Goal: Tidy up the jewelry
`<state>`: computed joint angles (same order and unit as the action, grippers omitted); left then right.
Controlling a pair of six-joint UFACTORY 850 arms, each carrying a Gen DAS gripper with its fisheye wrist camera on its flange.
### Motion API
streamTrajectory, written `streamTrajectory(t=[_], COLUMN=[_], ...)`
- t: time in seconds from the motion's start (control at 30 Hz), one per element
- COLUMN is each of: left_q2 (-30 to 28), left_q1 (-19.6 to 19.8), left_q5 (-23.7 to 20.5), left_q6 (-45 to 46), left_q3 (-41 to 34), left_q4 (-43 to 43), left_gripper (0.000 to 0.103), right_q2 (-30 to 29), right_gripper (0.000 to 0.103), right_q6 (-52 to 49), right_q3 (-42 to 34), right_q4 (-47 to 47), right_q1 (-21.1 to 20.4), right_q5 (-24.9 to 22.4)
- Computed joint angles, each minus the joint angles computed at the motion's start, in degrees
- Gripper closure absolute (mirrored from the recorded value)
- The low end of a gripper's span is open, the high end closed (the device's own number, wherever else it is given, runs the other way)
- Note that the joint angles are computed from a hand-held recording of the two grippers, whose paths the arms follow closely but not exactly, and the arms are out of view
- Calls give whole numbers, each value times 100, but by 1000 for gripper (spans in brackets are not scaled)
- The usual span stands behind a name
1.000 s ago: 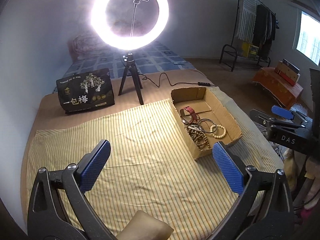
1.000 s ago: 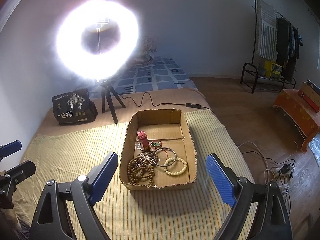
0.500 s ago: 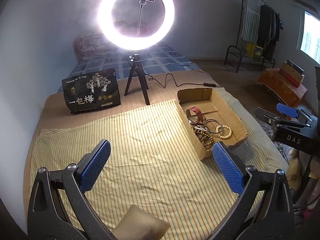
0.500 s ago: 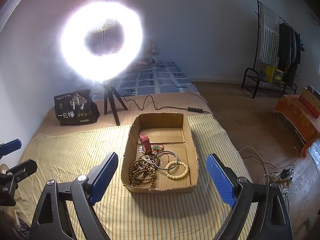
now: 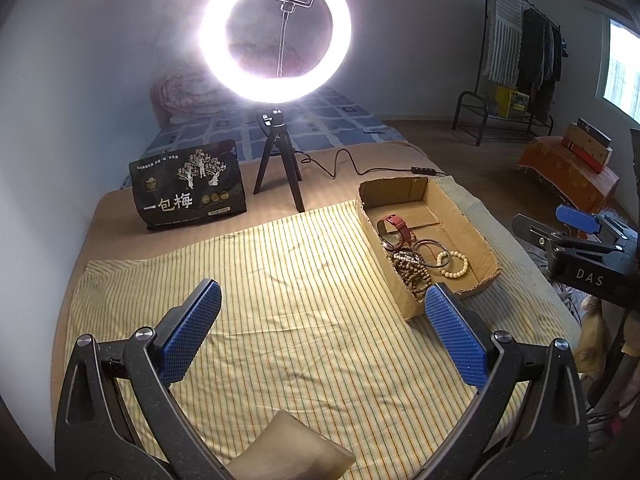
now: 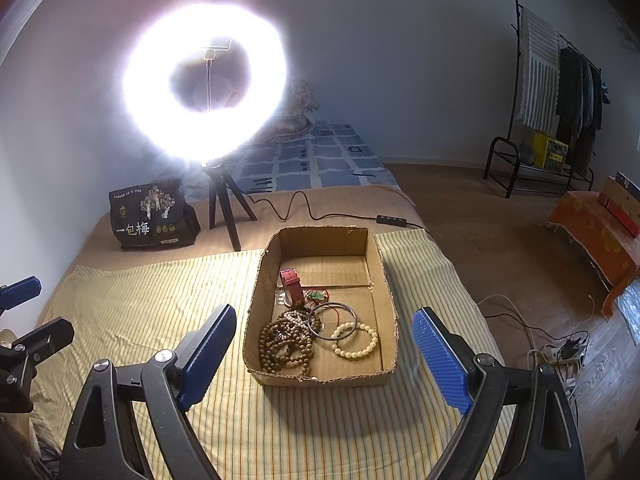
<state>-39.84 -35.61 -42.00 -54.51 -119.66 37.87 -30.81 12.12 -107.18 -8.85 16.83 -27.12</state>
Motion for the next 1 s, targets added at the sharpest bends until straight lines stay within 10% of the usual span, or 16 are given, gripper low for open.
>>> streamTrajectory(t=[1.0], left_q2=[10], left_q1=[-29], left_q5=[-28], left_q6=[-160], left_q3=[24], left_q4=[350], left_gripper=[0], right_q2=[-23], right_gripper=[12], right_q6=[-21], right_q3=[-13], right_q4=[-36], right_q1=[31], right_q5=[-39])
